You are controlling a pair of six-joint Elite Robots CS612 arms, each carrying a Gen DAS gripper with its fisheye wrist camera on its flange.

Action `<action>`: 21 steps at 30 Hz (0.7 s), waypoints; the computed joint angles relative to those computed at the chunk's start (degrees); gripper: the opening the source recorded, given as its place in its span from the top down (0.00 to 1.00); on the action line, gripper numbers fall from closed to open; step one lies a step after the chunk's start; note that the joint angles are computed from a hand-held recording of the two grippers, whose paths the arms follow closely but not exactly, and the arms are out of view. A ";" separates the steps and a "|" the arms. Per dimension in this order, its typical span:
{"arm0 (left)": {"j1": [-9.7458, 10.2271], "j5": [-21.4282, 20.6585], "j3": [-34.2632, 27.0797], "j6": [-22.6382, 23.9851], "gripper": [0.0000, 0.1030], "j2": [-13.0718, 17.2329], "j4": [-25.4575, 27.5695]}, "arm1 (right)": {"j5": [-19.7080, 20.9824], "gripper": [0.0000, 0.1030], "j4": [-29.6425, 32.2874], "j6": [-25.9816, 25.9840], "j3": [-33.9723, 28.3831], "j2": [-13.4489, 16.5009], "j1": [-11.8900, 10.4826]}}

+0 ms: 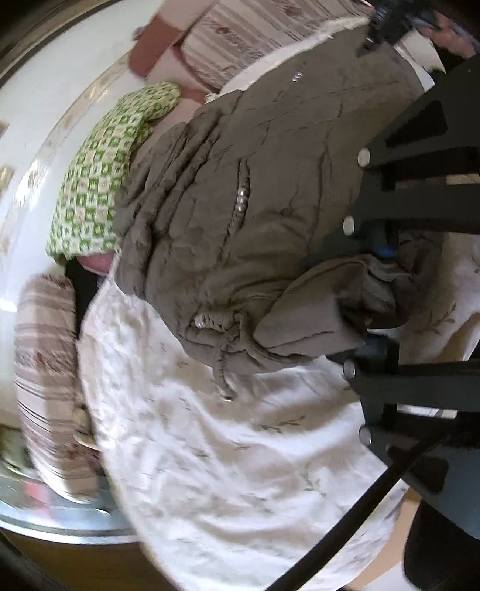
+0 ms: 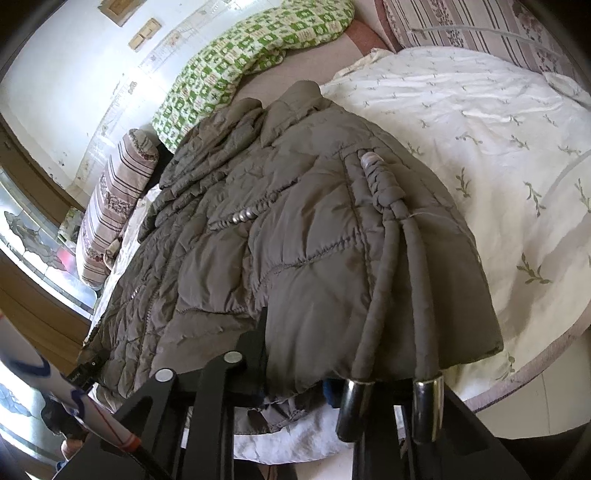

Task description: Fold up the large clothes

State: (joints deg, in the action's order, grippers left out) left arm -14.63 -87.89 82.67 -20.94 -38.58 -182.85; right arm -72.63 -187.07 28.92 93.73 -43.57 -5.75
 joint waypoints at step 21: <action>-1.06 2.08 5.91 7.46 0.82 -4.25 -6.82 | -0.50 0.85 -9.57 -2.30 5.24 -4.65 -0.19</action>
State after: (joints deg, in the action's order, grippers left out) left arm -15.68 -85.81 88.59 -13.47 -42.83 -189.68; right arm -73.13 -196.64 26.62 98.97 -48.22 -5.94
